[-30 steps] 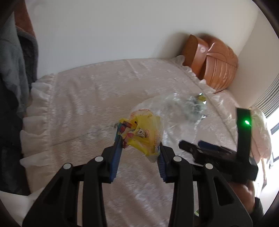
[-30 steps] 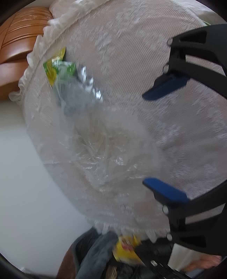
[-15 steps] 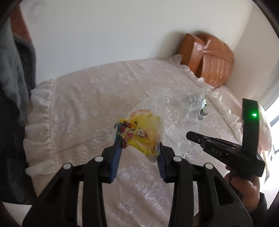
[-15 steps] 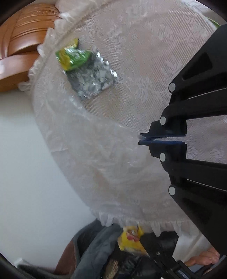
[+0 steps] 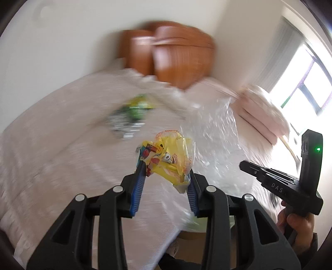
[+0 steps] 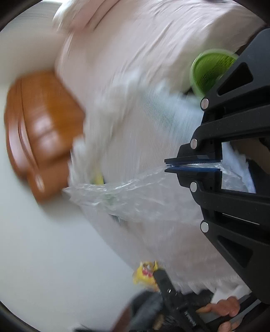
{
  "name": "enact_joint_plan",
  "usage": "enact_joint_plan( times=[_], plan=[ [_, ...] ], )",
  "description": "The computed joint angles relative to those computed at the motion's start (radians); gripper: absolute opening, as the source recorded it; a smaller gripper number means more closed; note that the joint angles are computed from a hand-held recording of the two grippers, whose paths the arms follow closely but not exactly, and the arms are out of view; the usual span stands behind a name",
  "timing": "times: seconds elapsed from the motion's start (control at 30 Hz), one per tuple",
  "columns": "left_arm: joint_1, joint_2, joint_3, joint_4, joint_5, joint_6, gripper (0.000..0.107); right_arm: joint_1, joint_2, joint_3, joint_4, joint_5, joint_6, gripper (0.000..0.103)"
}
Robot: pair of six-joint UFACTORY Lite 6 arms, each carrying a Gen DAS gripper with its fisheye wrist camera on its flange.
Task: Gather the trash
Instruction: 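Carry the snack bag and plastic bag to the wastebasket and open both tools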
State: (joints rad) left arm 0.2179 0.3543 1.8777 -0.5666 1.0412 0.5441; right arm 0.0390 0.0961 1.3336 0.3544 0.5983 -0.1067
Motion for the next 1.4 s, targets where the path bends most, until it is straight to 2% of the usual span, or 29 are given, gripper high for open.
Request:
enact_joint_plan(
  times=[0.17,0.37,0.47,0.63,0.77,0.87,0.9,0.93,0.97,1.0,1.03,1.07,1.13,1.4],
  plan=[
    [-0.203,-0.052,-0.041,0.011,-0.033,-0.02,0.037,-0.304,-0.224,-0.262,0.067,0.006,-0.141,0.004],
    [-0.431,-0.066,-0.052,0.065,-0.08,-0.086,0.037,-0.589,-0.294,-0.392,0.166,0.024,-0.35,0.004],
    [-0.497,-0.04,-0.016,0.084,-0.078,-0.125,0.037,-0.674,-0.317,-0.437,0.174,0.021,-0.415,0.004],
    [-0.578,-0.002,0.017,0.116,-0.09,-0.171,0.037,-0.701,-0.202,-0.45,0.193,-0.062,-0.487,0.004],
    [-0.618,0.011,0.009,0.139,-0.096,-0.203,0.037,-0.656,0.012,-0.435,0.203,-0.192,-0.522,0.004],
    [-0.639,0.015,-0.011,0.161,-0.105,-0.221,0.037,-0.638,0.193,-0.38,0.211,-0.238,-0.521,0.005],
    [-0.645,0.015,-0.015,0.168,-0.108,-0.228,0.037,-0.632,0.229,-0.369,0.191,-0.248,-0.499,0.016],
    [-0.649,0.02,-0.015,0.175,-0.109,-0.235,0.037,-0.626,0.262,-0.363,0.172,-0.262,-0.48,0.033],
    [-0.655,0.023,-0.019,0.182,-0.111,-0.24,0.037,-0.625,0.275,-0.362,0.174,-0.269,-0.48,0.042],
    [-0.662,0.03,-0.018,0.192,-0.11,-0.246,0.037,-0.624,0.276,-0.364,0.176,-0.272,-0.478,0.062],
    [-0.666,0.034,-0.02,0.198,-0.112,-0.248,0.037,-0.626,0.263,-0.374,0.178,-0.277,-0.482,0.073],
    [-0.67,0.039,-0.021,0.207,-0.114,-0.251,0.037,-0.626,0.249,-0.382,0.177,-0.28,-0.484,0.076],
    [-0.687,0.065,-0.005,0.227,-0.112,-0.263,0.037,-0.637,0.205,-0.398,0.161,-0.272,-0.481,0.09],
    [-0.766,0.269,0.168,0.231,-0.057,-0.262,0.037,-0.824,-0.043,-0.432,0.217,-0.115,-0.585,0.1]
  ],
)
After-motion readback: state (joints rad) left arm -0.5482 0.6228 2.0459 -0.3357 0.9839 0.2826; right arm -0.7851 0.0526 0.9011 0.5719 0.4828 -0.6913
